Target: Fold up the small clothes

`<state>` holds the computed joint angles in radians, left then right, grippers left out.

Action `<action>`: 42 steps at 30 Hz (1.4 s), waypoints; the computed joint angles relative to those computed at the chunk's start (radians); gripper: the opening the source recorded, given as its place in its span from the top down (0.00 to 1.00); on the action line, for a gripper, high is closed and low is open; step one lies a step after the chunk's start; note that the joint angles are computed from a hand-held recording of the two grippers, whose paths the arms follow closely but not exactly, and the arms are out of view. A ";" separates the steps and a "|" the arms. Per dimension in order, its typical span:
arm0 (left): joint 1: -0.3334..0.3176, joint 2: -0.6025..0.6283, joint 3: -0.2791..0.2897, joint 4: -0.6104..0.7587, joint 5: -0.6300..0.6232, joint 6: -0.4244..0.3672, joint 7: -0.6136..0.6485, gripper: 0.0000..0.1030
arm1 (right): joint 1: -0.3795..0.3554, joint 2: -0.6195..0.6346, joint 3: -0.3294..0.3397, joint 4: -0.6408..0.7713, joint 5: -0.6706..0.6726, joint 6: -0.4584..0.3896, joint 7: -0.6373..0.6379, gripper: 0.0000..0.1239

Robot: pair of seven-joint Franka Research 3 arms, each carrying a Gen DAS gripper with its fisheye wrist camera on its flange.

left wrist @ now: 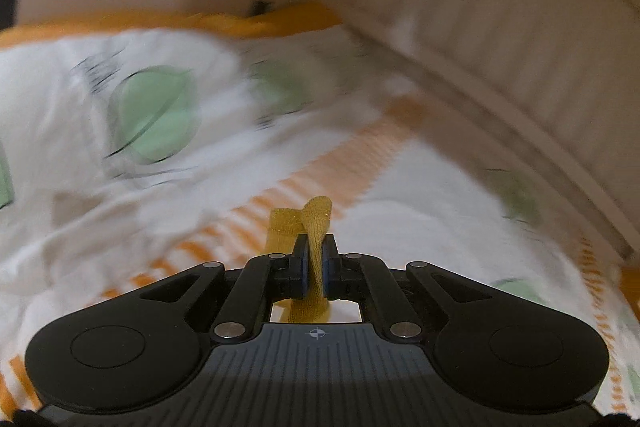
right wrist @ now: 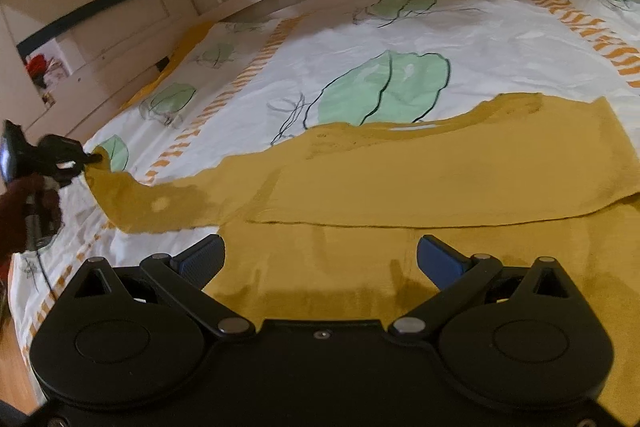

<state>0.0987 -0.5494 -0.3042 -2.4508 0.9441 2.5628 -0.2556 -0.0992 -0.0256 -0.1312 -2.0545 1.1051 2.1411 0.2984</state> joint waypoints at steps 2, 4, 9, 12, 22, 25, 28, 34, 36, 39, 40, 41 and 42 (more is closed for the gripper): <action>-0.016 0.034 -0.023 0.059 0.003 -0.006 0.023 0.95 | -0.003 0.003 -0.002 0.008 0.003 0.008 0.010 0.18; -0.036 0.077 -0.053 0.128 0.012 -0.026 0.037 0.95 | -0.008 0.005 -0.005 0.015 0.010 0.012 0.012 0.18; -0.098 0.229 -0.103 0.301 0.081 -0.032 0.003 0.95 | -0.020 0.017 -0.010 0.039 0.021 0.027 0.017 0.18; -0.141 0.337 -0.126 0.407 0.145 -0.039 -0.030 0.95 | -0.031 0.033 -0.012 0.060 0.029 0.033 0.029 0.18; -0.323 0.763 -0.101 0.764 0.325 -0.035 -0.108 0.94 | -0.080 0.124 -0.004 0.158 0.021 0.078 0.117 0.18; -0.379 0.864 -0.077 0.854 0.316 -0.032 -0.070 0.94 | -0.095 0.154 0.003 0.189 0.015 0.108 0.160 0.18; -0.426 0.943 -0.047 0.919 0.308 -0.016 -0.044 0.94 | -0.107 0.177 0.011 0.212 0.002 0.137 0.199 0.18; -0.464 0.992 -0.013 0.956 0.238 0.091 0.097 0.74 | -0.125 0.210 0.027 0.241 -0.031 0.182 0.241 0.18; -0.482 0.974 0.008 0.941 0.241 0.117 0.125 0.66 | -0.127 0.215 0.033 0.243 -0.038 0.192 0.244 0.18; -0.526 0.910 0.057 0.884 0.287 0.117 0.114 0.61 | -0.129 0.220 0.040 0.243 -0.046 0.205 0.242 0.18; -0.539 0.884 0.071 0.858 0.293 0.108 0.113 0.60 | -0.129 0.221 0.042 0.241 -0.048 0.210 0.242 0.18; -0.549 0.860 0.082 0.834 0.285 0.094 0.127 0.59 | -0.129 0.223 0.044 0.240 -0.047 0.213 0.239 0.18; -0.560 0.840 0.088 0.817 0.261 0.066 0.159 0.59 | -0.130 0.223 0.046 0.239 -0.047 0.215 0.237 0.18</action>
